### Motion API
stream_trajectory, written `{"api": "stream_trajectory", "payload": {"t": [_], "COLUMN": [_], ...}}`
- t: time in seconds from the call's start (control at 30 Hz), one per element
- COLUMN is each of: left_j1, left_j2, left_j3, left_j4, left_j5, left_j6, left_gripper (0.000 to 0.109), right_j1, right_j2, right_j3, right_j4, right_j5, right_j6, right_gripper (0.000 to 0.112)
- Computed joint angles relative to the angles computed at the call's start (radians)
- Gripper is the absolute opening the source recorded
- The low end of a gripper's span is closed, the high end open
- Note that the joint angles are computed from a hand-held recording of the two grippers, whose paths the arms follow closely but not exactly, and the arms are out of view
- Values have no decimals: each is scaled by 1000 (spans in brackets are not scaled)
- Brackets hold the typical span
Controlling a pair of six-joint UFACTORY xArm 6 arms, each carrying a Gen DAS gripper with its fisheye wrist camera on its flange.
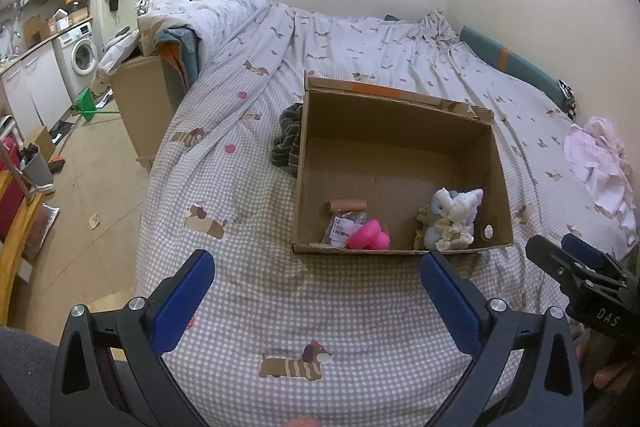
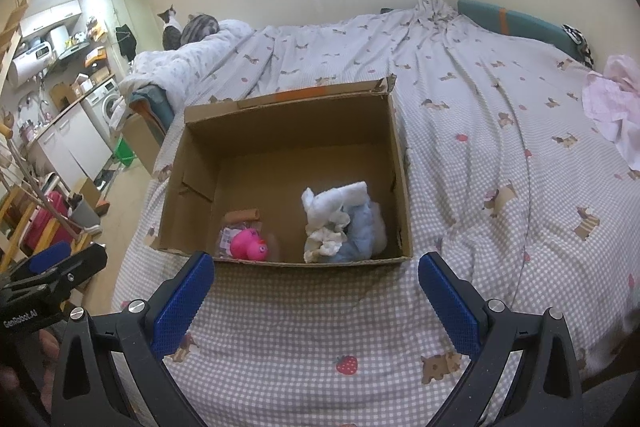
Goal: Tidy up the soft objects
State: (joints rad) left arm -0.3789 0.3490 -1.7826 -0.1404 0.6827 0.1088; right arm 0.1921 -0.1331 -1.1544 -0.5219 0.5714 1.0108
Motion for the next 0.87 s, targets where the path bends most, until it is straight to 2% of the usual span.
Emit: {"api": "stream_trajectory", "payload": {"t": [0.87], "left_j1": [5], "left_j2": [3], "left_j3": [8], "left_j4": [-1], "left_j5": [18], "left_j6": [-6], "left_gripper": [103], "right_j1": [3], "right_j2": [4], "right_j3": [3], "right_j4": [-2], "right_j5": [-14], "right_j6": [3], "right_gripper": [103]}}
